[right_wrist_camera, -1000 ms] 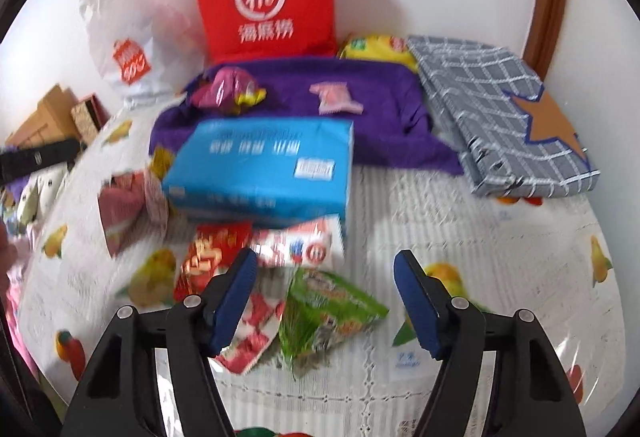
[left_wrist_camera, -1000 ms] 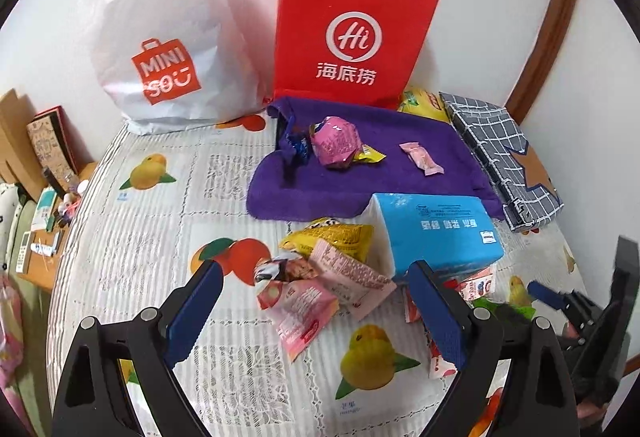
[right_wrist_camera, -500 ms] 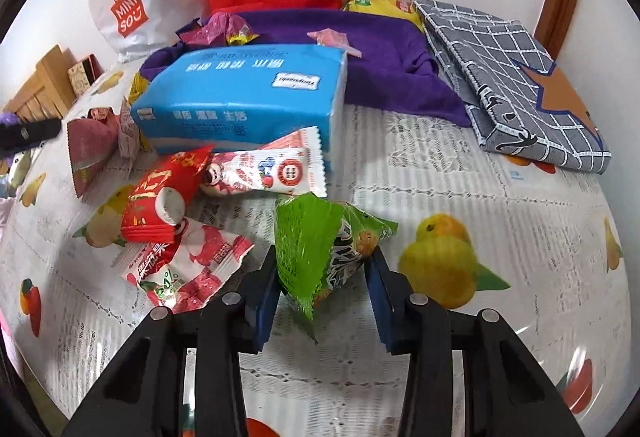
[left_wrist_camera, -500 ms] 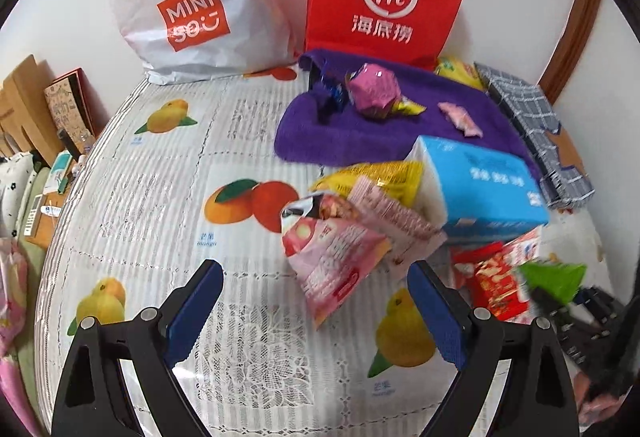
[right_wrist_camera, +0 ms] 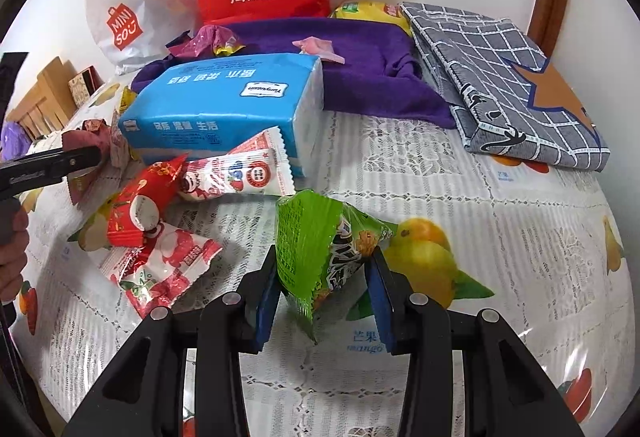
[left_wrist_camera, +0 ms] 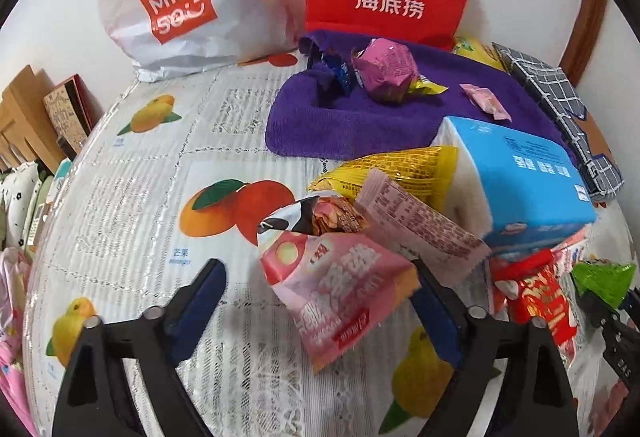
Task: Organize snacks
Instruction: 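Grasp the green snack bag with the right tool while the left tool grasps the pink-white snack bag, then carry the green bag and pink-white bag with both tools over the purple towel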
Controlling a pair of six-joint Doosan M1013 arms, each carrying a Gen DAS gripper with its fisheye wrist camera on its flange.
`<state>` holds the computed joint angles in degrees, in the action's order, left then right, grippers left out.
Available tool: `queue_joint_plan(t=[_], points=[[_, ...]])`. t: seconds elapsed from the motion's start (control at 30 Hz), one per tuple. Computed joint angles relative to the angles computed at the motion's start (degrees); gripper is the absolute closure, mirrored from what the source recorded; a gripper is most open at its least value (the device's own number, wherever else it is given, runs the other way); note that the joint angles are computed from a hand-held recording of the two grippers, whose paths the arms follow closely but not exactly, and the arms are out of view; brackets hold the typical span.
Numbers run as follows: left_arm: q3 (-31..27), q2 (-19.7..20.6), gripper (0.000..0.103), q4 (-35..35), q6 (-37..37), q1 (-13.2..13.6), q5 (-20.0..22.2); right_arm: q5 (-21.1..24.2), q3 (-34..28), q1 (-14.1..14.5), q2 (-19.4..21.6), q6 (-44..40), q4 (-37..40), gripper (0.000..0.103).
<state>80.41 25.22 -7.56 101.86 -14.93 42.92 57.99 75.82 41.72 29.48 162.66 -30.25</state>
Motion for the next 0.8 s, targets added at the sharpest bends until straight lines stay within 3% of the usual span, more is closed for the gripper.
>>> queue_joint_plan(t=[0.03,0.07,0.37,0.8], points=[[-0.34,0.24,0.039,-0.70,0.46,0.16,0.80,-0.34,0.19,-0.02,-0.16,0.16,-0.03,0.062],[-0.98,0.63,0.058,-2.19,1.53,0.46,2.48,-0.32,0.20,0.01,-0.21,0.34,-0.15,0.062],[0.27,-1.59,0.062,-11.69,7.81,2.53,4.39,-0.85,0.62,0.55,-0.97,1.85,-2.98,0.063],[5.16,-7.05,0.062,-18.21,15.06,3.26,3.87,-0.50,1.64,2.79,-3.25,6.70,-7.58,0.063]])
